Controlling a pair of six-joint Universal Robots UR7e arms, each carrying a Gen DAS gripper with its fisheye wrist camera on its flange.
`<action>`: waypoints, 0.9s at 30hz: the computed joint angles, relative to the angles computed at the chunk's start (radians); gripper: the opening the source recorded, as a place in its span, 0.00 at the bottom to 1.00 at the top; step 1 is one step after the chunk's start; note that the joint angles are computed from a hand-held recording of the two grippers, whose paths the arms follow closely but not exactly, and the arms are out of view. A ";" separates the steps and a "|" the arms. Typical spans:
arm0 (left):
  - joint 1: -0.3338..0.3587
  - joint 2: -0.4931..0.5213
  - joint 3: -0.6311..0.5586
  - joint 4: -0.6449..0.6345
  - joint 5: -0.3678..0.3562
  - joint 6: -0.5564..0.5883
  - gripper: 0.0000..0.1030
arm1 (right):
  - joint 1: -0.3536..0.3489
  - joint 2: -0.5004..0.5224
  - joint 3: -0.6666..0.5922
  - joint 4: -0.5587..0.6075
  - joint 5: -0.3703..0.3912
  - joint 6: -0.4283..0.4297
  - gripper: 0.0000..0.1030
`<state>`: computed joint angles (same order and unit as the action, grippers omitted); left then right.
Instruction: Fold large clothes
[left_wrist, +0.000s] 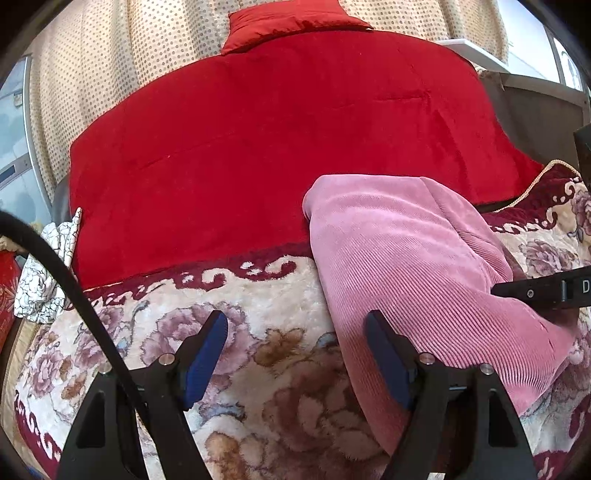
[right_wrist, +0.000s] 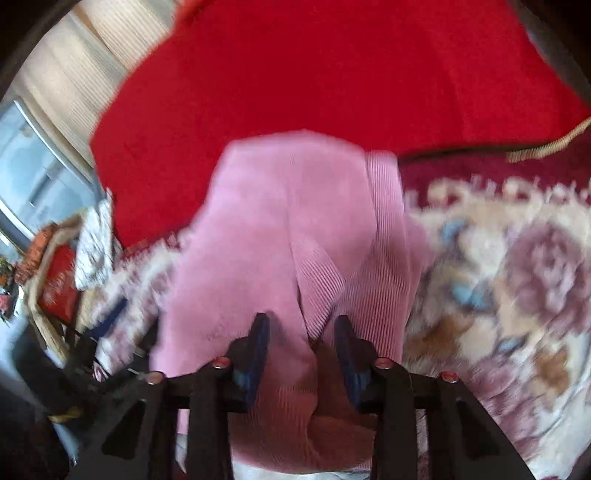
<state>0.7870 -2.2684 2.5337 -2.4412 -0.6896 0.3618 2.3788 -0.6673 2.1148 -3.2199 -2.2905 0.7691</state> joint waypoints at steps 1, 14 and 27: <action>-0.002 -0.003 0.001 -0.001 0.001 -0.001 0.75 | -0.007 0.011 0.005 -0.025 0.001 -0.010 0.47; 0.009 0.005 -0.004 -0.010 -0.012 -0.003 0.76 | 0.036 -0.009 0.056 -0.245 -0.040 -0.119 0.70; -0.018 -0.007 0.005 0.001 0.009 -0.026 0.76 | 0.024 -0.042 0.121 -0.331 -0.056 -0.113 0.71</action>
